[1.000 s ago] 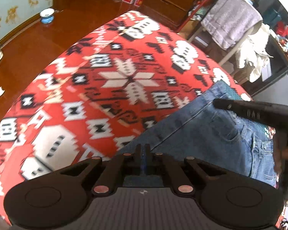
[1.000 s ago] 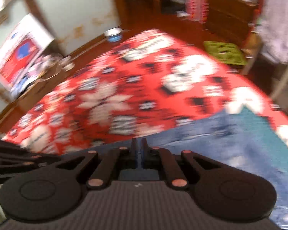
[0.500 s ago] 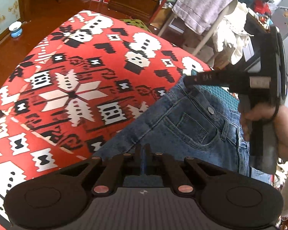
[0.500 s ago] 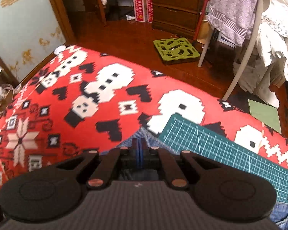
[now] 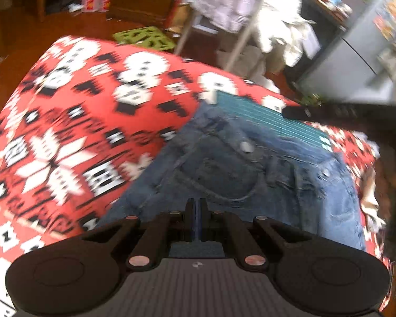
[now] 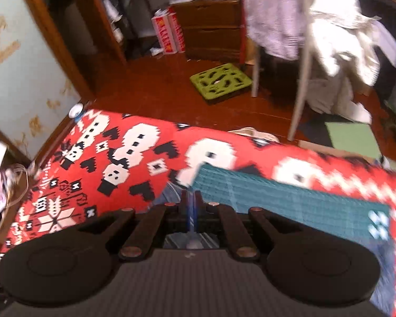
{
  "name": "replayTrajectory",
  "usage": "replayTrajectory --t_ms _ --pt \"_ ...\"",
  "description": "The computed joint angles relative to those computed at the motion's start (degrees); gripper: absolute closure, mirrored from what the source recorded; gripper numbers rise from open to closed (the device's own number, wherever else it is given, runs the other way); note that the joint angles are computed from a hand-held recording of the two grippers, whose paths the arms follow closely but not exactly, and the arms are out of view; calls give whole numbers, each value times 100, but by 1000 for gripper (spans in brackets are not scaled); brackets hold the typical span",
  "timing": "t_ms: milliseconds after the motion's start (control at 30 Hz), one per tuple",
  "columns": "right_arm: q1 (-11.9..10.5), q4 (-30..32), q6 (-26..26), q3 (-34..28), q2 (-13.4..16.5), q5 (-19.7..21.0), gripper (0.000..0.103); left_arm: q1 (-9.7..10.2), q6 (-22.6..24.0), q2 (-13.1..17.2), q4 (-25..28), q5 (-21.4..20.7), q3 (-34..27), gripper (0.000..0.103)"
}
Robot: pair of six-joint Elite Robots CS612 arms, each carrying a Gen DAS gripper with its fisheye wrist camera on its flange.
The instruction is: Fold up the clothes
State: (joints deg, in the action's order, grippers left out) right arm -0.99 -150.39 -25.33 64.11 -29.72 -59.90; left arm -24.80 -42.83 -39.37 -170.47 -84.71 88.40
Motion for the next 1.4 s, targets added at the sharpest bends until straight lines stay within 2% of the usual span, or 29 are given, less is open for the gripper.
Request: replayTrajectory --t_ms 167,467,700,800,867,933,1167,1300,1400 --pt "-300 -568 233 993 -568 -280 101 -85 903 67 216 -242 -325 101" --pt "-886 -1686 1740 2602 -1376 -1187 100 -248 2276 342 769 -678 -1043 101" --pt "-1314 -2251 2760 3561 -1751 -2133 100 -372 3213 658 1382 -925 -1793 97" --pt "-1468 -2408 3214 3822 -1807 -2452 98 -416 3480 819 1689 -923 -2139 97" --pt "-1561 -2424 3570 3906 -1796 -2531 91 -443 3658 953 1915 -889 -2418 97" --pt "-1635 -2434 3845 3951 -1766 -2561 91 -456 3774 1097 2116 -865 -2710 95" --pt "-1727 -2532 4119 3861 -1552 -2443 86 -483 4117 1664 2724 -721 -3834 79" --pt "-1728 -2475 4315 3766 -1487 -2270 82 -490 4313 1988 3037 -624 -4460 75" --pt "-1716 -2336 4461 3622 -1389 -2168 82 -460 4296 2183 3261 -717 -4855 74"
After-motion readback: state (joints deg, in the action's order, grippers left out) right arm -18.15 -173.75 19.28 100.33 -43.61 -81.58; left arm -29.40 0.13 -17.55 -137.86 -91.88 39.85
